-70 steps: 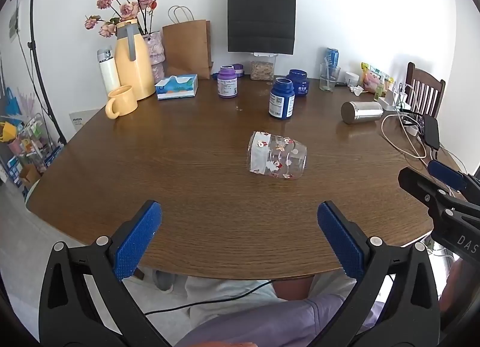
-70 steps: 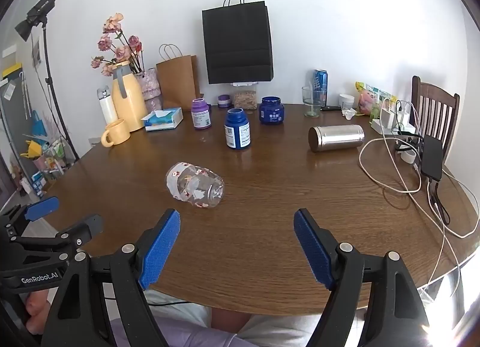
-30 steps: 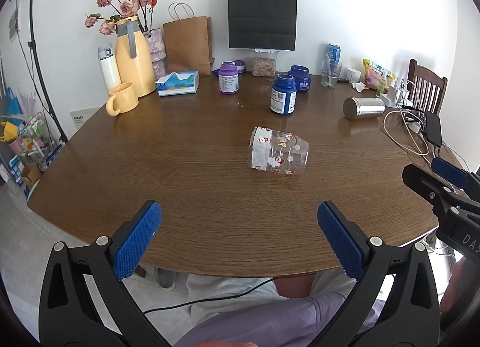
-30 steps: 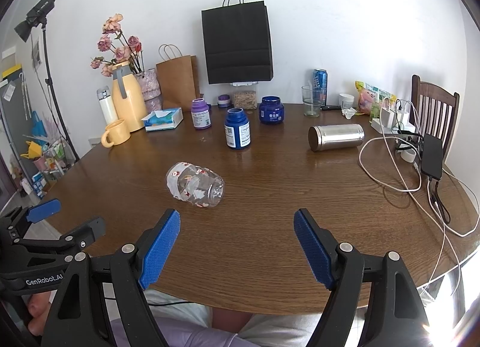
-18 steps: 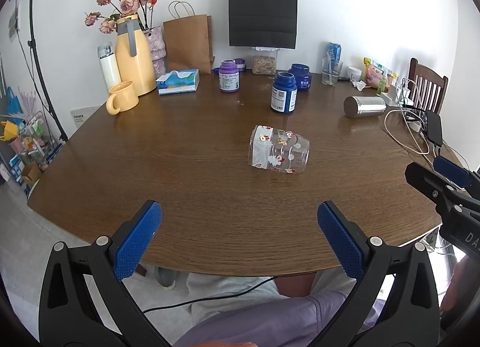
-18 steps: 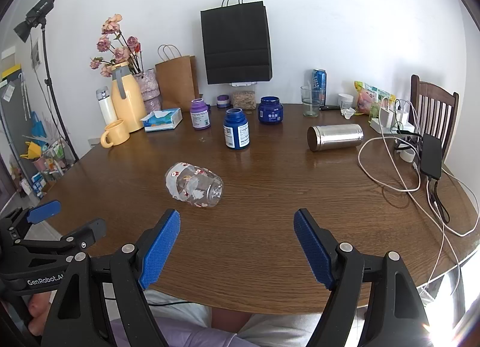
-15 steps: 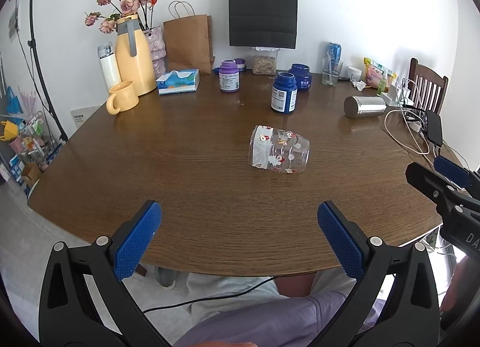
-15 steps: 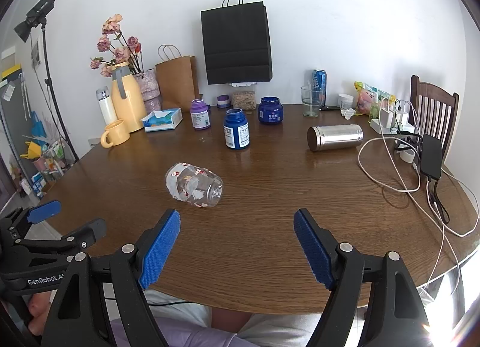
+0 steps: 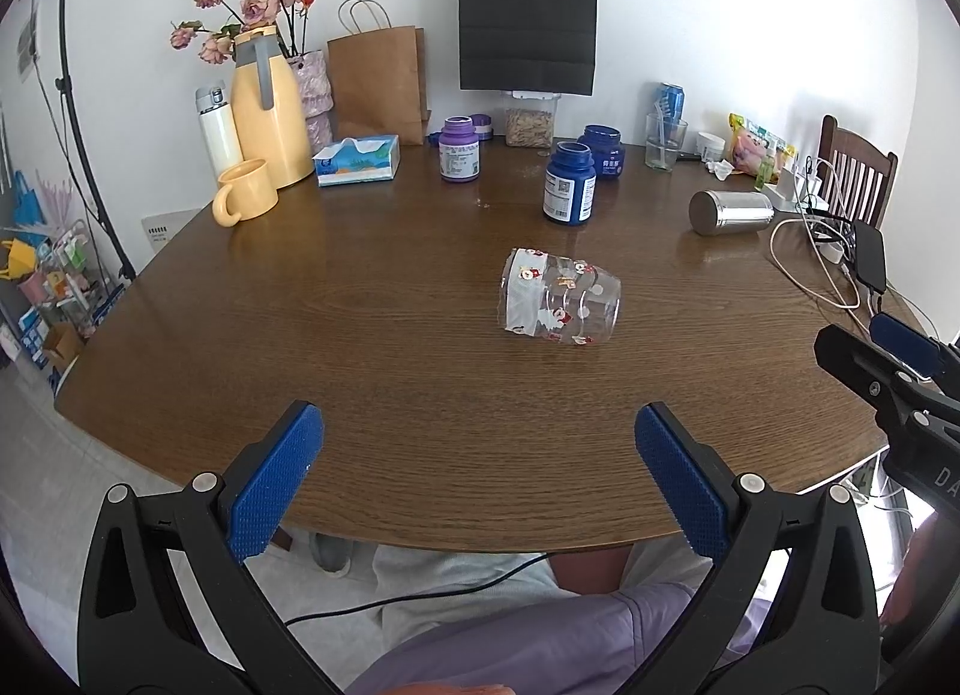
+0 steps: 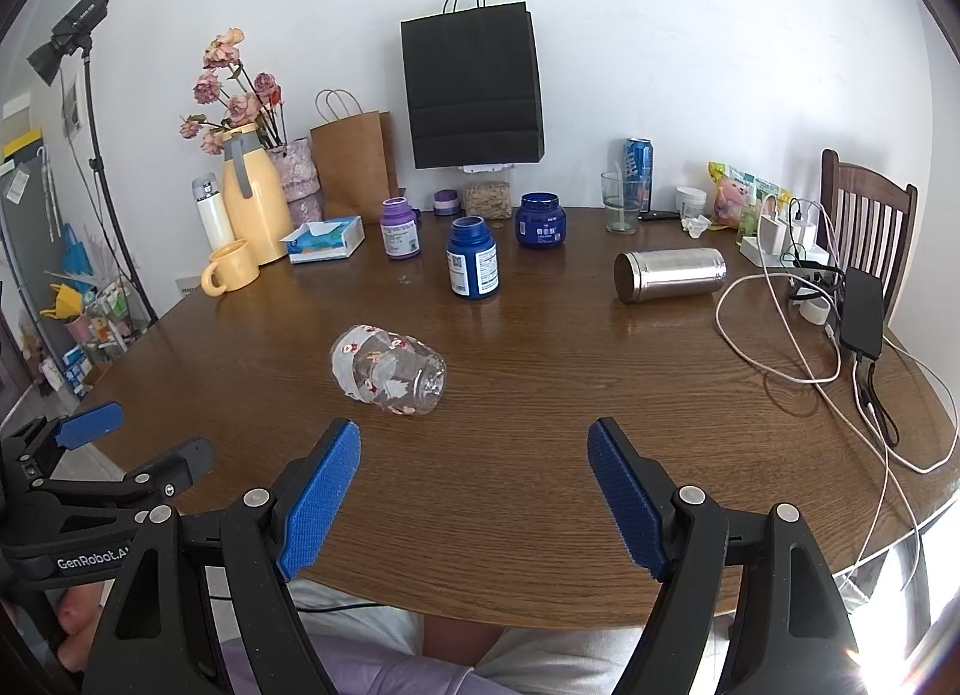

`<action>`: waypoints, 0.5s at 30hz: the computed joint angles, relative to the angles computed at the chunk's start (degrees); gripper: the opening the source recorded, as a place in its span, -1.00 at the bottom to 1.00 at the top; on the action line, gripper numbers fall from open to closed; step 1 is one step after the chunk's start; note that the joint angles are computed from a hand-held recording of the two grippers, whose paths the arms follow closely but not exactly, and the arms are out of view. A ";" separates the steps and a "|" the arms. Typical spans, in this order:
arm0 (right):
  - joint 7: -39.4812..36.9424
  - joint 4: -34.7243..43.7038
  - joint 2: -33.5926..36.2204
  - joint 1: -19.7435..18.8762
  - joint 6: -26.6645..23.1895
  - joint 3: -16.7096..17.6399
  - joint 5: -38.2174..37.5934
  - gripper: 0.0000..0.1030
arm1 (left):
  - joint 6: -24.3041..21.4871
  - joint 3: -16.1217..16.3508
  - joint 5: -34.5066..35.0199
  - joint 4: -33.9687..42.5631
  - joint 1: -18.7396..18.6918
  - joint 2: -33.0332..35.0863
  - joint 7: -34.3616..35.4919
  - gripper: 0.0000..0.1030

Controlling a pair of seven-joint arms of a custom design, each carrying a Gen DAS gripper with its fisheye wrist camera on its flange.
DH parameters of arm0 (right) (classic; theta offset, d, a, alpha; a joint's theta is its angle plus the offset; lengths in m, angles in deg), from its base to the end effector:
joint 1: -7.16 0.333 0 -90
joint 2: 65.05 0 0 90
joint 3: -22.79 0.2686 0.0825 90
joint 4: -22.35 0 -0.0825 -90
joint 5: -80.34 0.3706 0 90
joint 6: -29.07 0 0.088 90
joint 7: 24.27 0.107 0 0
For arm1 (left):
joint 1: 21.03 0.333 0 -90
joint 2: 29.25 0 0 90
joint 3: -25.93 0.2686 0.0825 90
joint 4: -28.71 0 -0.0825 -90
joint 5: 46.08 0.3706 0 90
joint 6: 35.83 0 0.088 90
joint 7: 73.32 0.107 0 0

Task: Flip cup upright

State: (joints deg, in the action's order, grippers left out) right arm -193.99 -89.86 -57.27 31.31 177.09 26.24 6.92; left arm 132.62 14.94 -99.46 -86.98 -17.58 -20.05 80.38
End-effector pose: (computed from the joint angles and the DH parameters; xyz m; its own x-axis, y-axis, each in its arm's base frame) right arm 0.5258 0.2932 0.4102 -0.2351 -0.9668 -0.1002 -0.5262 0.2133 -0.8232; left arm 0.5999 -0.0233 0.4024 -0.3663 -0.9305 -0.0065 -0.6040 0.2431 -0.7590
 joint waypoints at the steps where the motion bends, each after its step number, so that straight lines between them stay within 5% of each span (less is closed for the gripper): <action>1: 0.05 0.01 0.02 0.02 -0.05 -0.01 -0.05 0.59 | 0.02 0.01 0.08 -0.01 -0.02 0.01 -0.06 1.00; 15: -4.55 0.35 0.85 -0.86 3.80 -0.40 2.69 0.59 | -1.01 0.68 3.40 0.54 -0.31 0.99 -3.40 1.00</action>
State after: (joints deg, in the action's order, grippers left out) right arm -198.53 -89.51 -56.41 30.45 180.88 25.84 9.61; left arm 131.62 15.63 -96.07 -86.44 -17.89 -19.06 76.99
